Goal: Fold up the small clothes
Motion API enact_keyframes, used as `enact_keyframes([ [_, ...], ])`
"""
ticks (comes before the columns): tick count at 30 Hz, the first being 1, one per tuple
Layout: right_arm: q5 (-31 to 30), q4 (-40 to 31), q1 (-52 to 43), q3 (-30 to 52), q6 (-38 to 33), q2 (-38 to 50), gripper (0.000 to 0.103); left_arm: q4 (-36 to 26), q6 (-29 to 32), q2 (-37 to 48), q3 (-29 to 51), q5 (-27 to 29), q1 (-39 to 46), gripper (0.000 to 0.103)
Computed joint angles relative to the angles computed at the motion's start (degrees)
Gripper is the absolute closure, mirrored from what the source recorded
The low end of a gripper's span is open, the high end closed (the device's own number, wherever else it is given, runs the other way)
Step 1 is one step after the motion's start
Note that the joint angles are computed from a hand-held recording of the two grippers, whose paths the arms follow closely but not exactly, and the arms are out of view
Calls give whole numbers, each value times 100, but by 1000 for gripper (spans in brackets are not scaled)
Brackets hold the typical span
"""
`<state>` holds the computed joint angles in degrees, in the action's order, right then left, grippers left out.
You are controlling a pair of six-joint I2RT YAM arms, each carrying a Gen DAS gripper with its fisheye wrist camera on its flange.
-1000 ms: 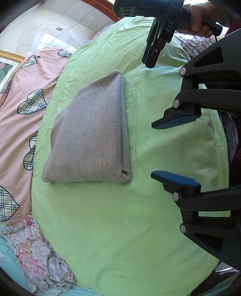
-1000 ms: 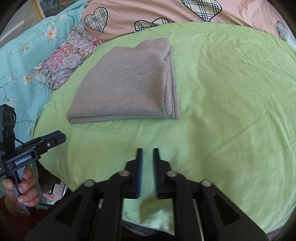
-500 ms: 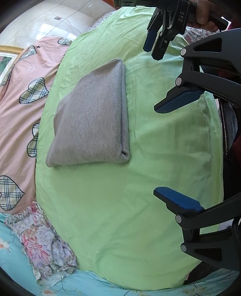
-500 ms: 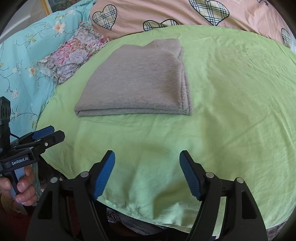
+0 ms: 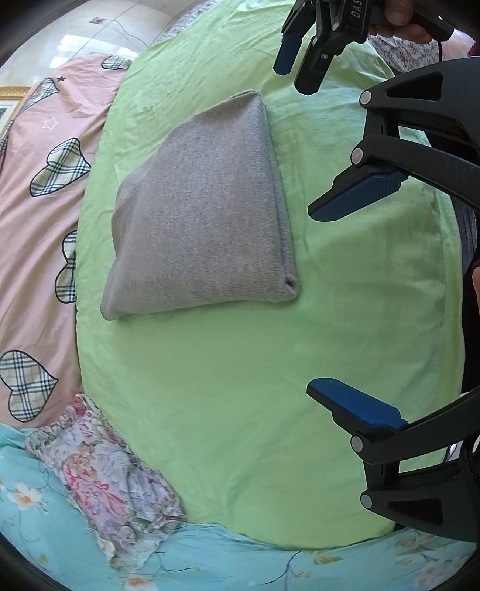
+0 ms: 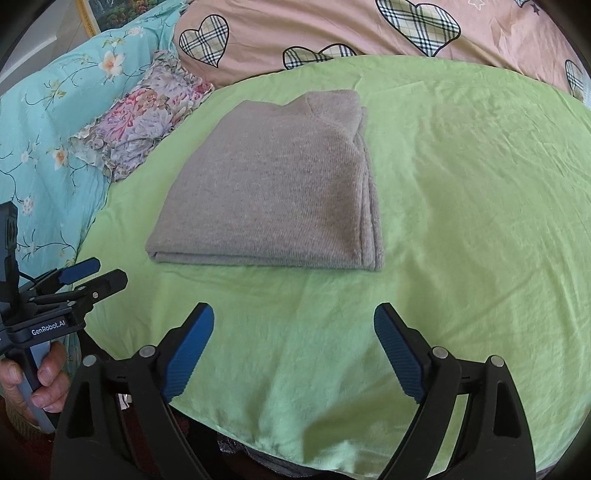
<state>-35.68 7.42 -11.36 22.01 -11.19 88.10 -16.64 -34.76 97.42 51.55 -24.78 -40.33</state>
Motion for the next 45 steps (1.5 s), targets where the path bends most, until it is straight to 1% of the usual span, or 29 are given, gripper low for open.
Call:
enact_keyframes([
  [8,132,-200,198,259,-24,135,10,-540,98,444,591,-166,31,12],
  [16,92,-468,166,665,51,220,7,-722,174,554,848,-287,81,10],
  [23,117,-688,287,1145,141,504,6,-794,322,693,1127,-377,127,7],
  [29,208,-854,465,1411,136,721,6,-827,388,855,1343,-298,234,6],
  [35,286,-924,598,1579,164,832,6,-834,455,1009,1515,-207,378,6],
  [45,275,-985,676,1839,306,967,6,-835,545,1128,1716,-230,508,6],
])
